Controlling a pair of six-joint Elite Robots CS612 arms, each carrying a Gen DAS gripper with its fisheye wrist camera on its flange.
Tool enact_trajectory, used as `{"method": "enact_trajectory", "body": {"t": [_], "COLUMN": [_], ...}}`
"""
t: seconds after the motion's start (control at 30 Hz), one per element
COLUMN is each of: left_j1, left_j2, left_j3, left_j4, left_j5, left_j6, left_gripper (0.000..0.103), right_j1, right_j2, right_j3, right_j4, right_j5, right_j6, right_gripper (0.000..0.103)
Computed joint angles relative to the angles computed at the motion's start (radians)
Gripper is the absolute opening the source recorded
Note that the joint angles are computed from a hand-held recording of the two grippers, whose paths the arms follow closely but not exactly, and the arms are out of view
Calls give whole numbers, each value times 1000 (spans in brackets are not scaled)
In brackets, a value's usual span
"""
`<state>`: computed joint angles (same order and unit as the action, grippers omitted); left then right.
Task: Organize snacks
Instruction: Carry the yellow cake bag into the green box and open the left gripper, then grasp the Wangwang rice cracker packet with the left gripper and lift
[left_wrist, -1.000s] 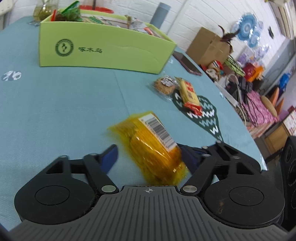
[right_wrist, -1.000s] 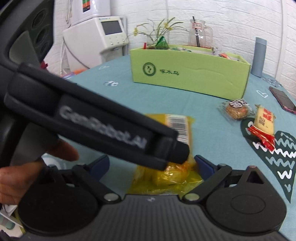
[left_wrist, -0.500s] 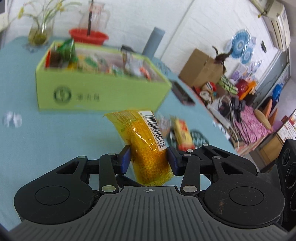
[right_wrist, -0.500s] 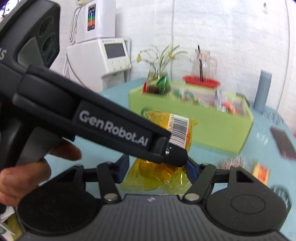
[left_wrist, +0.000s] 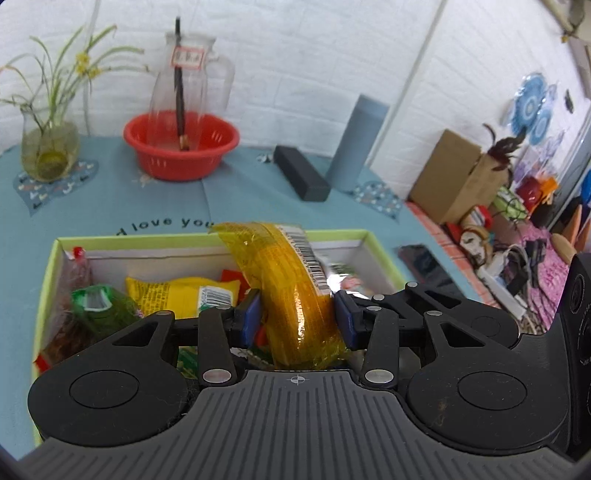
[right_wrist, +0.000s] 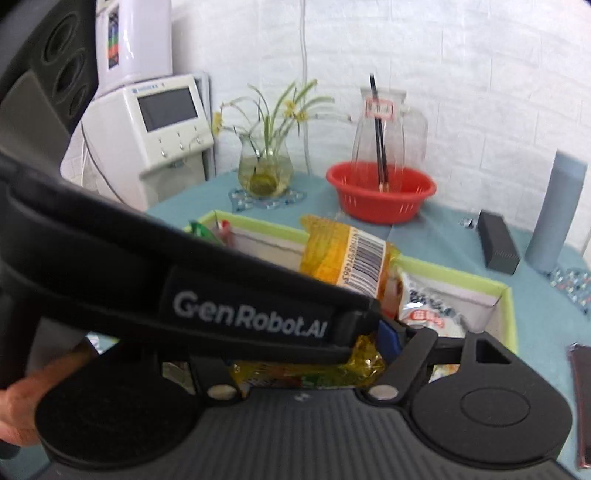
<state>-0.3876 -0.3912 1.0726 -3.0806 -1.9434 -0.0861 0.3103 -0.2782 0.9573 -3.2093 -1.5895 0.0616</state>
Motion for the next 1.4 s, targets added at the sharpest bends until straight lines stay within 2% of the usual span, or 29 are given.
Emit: {"method": "enact_trajectory", "body": {"t": [0.07, 0.13, 0.23, 0.33, 0.37, 0.43, 0.5, 0.6, 0.7, 0.8, 0.87, 0.97, 1.03, 1.1, 1.17, 1.27, 1.3, 1.33, 1.4], "left_j1": [2, 4, 4, 12, 14, 15, 12, 13, 12, -3, -21, -50, -65, -79, -92, -109, -111, -114, -117], "left_j2": [15, 24, 23, 10, 0, -27, -62, -106, -131, -138, -138, -136, -134, -132, -124, -103, -96, -93, -92], "left_j3": [-14, -17, -10, 13, 31, 84, 152, 248, 321, 372, 388, 391, 382, 374, 353, 301, 280, 269, 277], "left_j4": [0, -18, -36, -76, -109, -198, -290, -383, -400, -345, -270, -154, -103, -90, -83, -5, 44, 81, 72], "left_j5": [-6, -15, -7, -48, -58, -61, -45, -81, -140, -182, -191, -194, -210, -214, -204, -179, -181, -168, -140], "left_j6": [3, -1, -10, -35, -45, -52, -39, -6, 15, 46, 91, 144, 172, 197, 216, 232, 239, 235, 232], "left_gripper": [24, 32, 46, 53, 54, 66, 71, 74, 78, 78, 75, 57, 45, 45, 47, 42, 32, 30, 20], "right_j1": [-7, -7, 1, 6, 11, 18, 26, 37, 43, 45, 42, 28, 24, 20, 9, 7, 6, 11, 24], "right_j2": [11, 21, 29, 13, 3, -25, -56, -106, -143, -163, -174, -171, -169, -168, -165, -166, -168, -169, -173], "right_j3": [-11, -18, -32, 3, 28, 87, 163, 301, 427, 512, 557, 564, 564, 560, 553, 547, 546, 546, 552], "right_j4": [0, -9, -6, -61, -104, -190, -293, -413, -429, -366, -342, -316, -302, -286, -268, -261, -256, -256, -259], "right_j5": [30, 31, 4, -27, -43, -62, -83, -133, -185, -233, -241, -219, -231, -226, -190, -171, -153, -164, -189], "right_j6": [2, -12, -28, -21, -25, -39, -55, -33, 47, 154, 216, 238, 215, 183, 165, 113, 107, 101, 76], "right_gripper": [83, 88, 90, 94, 95, 95, 94, 94, 94, 94, 94, 94, 94, 94, 94, 94, 94, 94, 94]}}
